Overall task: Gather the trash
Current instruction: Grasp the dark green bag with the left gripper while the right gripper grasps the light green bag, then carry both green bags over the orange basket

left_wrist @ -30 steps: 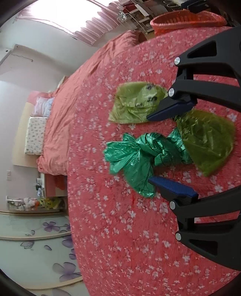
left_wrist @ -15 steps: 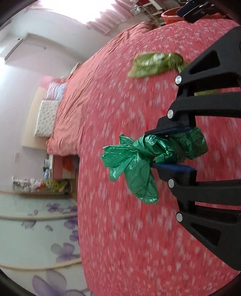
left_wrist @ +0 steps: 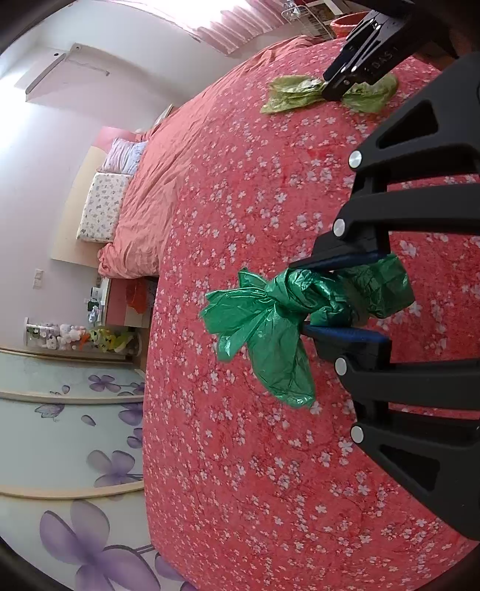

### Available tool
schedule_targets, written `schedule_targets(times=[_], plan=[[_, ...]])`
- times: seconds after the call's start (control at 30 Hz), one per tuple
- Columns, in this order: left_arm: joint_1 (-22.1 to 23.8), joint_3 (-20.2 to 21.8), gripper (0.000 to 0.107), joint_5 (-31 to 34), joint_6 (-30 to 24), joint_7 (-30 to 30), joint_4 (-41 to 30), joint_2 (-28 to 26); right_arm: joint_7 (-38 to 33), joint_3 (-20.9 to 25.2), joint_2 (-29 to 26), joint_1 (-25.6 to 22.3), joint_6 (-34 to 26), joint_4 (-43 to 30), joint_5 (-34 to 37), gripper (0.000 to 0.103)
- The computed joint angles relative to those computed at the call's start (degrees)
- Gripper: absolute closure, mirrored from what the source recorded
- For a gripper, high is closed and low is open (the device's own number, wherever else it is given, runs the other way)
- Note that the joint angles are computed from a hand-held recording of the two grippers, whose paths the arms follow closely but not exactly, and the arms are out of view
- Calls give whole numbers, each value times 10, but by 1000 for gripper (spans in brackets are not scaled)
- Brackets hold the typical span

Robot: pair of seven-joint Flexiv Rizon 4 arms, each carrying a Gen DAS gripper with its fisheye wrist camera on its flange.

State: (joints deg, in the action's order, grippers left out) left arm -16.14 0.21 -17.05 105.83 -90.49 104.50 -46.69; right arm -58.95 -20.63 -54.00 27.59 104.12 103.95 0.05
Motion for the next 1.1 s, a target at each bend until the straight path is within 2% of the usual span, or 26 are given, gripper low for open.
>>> schedule_targets(times=[0.13, 0.2, 0.33, 0.57, 0.77, 1.1], plan=[[4, -15, 80, 12, 10, 2, 10, 4, -19, -2, 13, -7, 30, 47, 10, 88], [10, -23, 80, 19, 13, 5, 11, 5, -35, 9, 24, -24, 54, 71, 17, 89], [3, -36, 80, 31, 20, 9, 18, 11, -72, 40, 57, -62, 120, 127, 42, 90], [-17, -49, 80, 45, 27, 19, 23, 24, -139, 69, 109, -99, 201, 199, 100, 90], [-39, -60, 80, 57, 32, 32, 22, 33, -180, 94, 143, -119, 247, 239, 137, 90], [-49, -98, 80, 84, 33, 51, 13, 36, -202, 134, 177, -174, 299, 281, 150, 90]])
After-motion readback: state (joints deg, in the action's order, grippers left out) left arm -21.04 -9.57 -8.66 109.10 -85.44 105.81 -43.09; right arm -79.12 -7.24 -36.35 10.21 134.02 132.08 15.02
